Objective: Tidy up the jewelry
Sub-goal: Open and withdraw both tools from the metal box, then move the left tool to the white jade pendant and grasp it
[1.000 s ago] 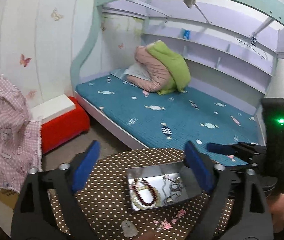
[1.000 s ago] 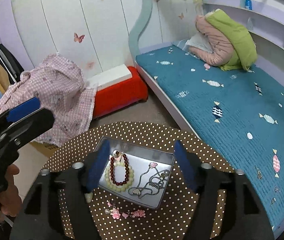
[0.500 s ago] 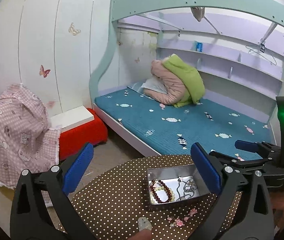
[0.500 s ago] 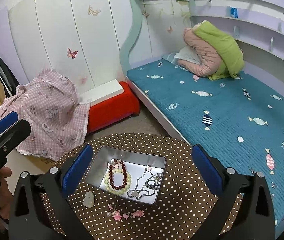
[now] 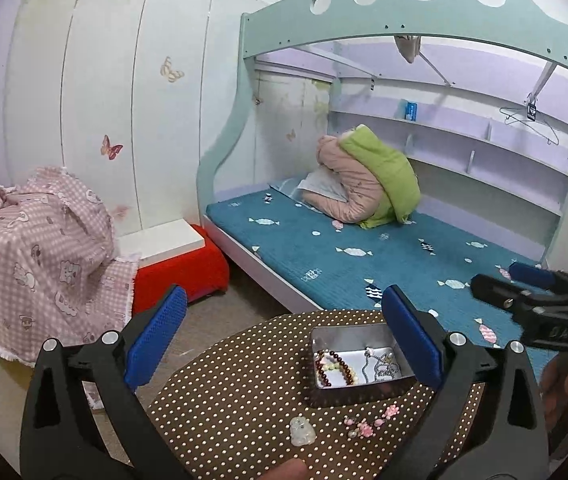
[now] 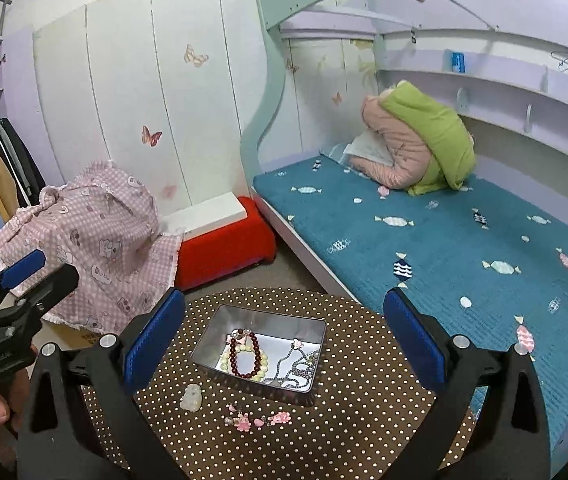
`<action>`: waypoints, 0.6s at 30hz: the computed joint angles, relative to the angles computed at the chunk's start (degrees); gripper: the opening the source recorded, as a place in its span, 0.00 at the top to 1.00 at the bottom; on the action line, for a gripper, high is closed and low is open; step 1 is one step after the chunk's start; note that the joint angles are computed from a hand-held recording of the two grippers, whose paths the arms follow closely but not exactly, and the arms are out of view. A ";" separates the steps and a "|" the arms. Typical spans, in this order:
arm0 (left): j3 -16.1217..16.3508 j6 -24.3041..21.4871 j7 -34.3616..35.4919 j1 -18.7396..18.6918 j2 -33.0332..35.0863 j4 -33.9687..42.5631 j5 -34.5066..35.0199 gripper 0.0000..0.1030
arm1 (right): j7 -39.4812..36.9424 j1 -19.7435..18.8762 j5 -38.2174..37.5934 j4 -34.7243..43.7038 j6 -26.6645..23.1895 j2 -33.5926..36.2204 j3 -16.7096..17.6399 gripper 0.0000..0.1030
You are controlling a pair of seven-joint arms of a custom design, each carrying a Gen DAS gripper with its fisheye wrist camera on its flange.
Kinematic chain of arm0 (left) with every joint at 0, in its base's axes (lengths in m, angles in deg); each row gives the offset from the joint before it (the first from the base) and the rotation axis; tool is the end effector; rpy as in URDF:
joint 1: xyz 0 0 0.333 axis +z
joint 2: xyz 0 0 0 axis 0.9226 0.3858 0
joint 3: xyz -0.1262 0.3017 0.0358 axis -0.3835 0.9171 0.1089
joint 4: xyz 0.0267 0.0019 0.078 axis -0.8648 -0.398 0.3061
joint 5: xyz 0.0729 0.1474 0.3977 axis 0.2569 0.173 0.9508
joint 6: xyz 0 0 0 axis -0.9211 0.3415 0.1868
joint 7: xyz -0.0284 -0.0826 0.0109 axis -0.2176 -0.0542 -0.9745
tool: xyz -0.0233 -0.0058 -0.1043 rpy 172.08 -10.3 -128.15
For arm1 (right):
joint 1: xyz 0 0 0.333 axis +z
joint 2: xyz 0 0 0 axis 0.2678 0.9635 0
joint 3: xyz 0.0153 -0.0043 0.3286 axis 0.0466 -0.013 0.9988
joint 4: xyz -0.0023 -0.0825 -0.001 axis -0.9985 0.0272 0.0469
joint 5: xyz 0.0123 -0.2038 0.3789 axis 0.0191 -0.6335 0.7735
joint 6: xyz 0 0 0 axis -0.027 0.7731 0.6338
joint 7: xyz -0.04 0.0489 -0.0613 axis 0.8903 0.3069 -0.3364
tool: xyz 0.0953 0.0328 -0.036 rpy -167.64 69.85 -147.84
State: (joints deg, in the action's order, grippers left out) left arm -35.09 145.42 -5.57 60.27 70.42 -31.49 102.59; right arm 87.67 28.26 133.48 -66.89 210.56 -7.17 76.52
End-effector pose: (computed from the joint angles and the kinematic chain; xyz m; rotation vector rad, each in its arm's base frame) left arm 0.5185 -0.2471 0.6593 -1.7147 1.2241 -0.8008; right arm 0.6105 0.1325 0.6501 -1.8810 1.0357 -0.3962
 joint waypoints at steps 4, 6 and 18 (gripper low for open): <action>-0.46 -0.97 -0.64 -0.22 -1.69 -1.67 -0.13 0.05 | -1.62 0.25 1.44 -2.40 1.45 -2.17 -0.20 0.07; -0.68 -1.18 -0.91 -0.21 -2.47 -2.53 -0.25 0.05 | -2.28 0.53 2.27 -3.70 2.17 -3.22 -0.46 0.07; -1.65 -3.19 -1.05 -0.36 -4.45 -5.77 -1.89 0.05 | -2.94 2.93 1.45 -12.03 7.87 -8.73 -1.09 0.07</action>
